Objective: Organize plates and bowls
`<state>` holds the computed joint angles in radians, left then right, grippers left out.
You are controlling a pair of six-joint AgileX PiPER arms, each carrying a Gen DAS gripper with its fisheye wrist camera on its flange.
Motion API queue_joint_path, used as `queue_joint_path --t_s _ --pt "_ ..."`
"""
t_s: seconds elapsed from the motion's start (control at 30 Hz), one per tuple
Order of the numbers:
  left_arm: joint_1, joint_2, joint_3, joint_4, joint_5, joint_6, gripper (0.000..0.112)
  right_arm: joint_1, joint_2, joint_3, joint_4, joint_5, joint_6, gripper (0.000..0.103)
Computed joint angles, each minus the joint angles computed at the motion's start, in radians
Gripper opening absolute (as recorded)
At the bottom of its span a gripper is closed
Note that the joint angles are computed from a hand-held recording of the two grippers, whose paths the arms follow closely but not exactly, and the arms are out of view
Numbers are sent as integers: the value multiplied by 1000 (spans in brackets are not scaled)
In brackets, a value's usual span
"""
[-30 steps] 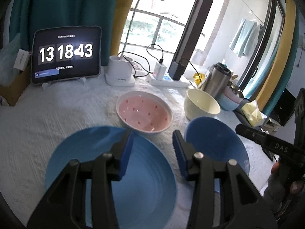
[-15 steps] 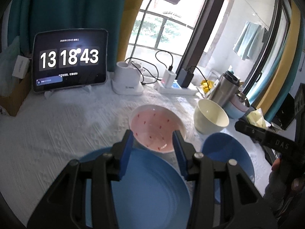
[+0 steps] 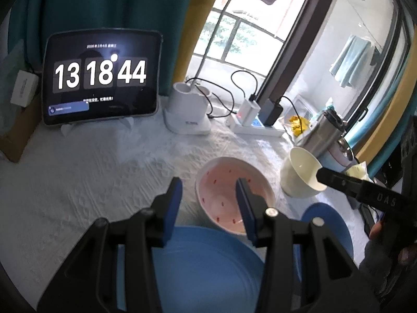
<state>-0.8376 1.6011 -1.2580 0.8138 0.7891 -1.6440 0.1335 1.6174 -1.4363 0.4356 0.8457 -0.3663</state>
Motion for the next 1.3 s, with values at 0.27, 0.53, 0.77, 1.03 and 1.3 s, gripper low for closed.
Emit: queue_joint_path --t_s 0.27,0.53,0.77,1.03,1.3 --pt "105 65 -24 -154 -94 110 44 46 102 -89 -49 61 125 43" --pt "141 130 -54 -250 -135 207 44 111 190 -118 -119 62 225 43" --pt "155 162 -77 -323 -150 282 44 139 236 -154 -175 64 277 41" --pt "159 185 -85 -336 -172 317 43 181 277 -195 -259 71 335 34" --pt "149 237 -133 -335 -135 349 36 219 288 -202 -354 68 350 32"
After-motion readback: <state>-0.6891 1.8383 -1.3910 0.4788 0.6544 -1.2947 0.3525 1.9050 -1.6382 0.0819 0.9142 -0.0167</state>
